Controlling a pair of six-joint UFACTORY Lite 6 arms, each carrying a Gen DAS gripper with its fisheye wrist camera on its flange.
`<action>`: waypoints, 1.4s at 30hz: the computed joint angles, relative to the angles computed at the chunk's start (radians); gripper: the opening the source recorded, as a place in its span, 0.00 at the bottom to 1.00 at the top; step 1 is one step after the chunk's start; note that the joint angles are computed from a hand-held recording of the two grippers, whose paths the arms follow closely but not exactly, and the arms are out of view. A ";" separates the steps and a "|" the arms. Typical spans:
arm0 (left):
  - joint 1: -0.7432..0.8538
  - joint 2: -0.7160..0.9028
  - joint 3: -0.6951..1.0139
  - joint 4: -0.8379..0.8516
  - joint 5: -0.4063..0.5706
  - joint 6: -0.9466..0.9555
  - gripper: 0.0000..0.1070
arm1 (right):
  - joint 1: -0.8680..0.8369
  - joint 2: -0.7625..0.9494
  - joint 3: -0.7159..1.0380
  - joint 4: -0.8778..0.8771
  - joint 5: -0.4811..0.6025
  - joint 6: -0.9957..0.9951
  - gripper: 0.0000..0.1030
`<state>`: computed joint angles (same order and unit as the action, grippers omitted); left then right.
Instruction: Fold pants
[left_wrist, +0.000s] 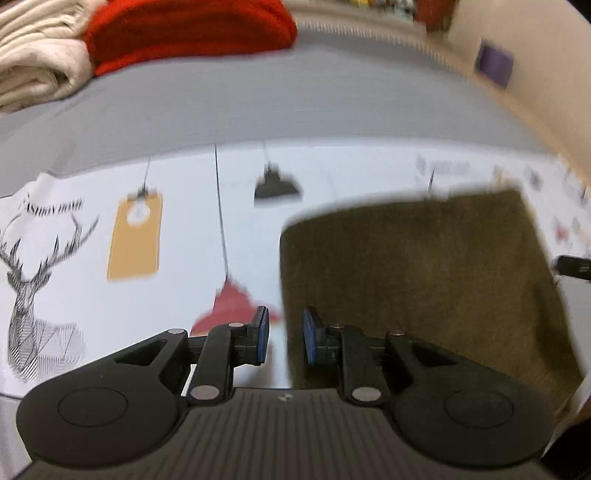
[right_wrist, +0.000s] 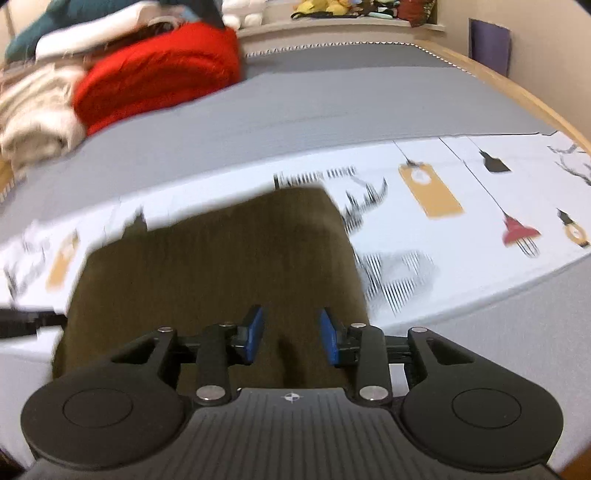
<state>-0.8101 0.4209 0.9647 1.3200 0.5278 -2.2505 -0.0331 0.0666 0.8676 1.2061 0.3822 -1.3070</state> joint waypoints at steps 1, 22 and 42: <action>0.007 -0.024 -0.022 0.078 0.000 -0.094 0.22 | 0.004 0.049 0.062 0.011 0.009 -0.008 0.35; 0.026 0.148 0.194 -0.065 -0.044 0.011 0.34 | 0.124 0.629 0.639 -0.547 -0.131 0.706 0.47; -0.621 -0.045 0.466 -0.330 0.763 0.249 0.96 | -0.486 -0.904 -0.406 -0.062 0.436 -0.001 0.73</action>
<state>-1.4307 0.3755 1.4312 0.9905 1.2911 -2.0016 -0.5193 -0.8370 0.4613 1.1441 0.8183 -1.3083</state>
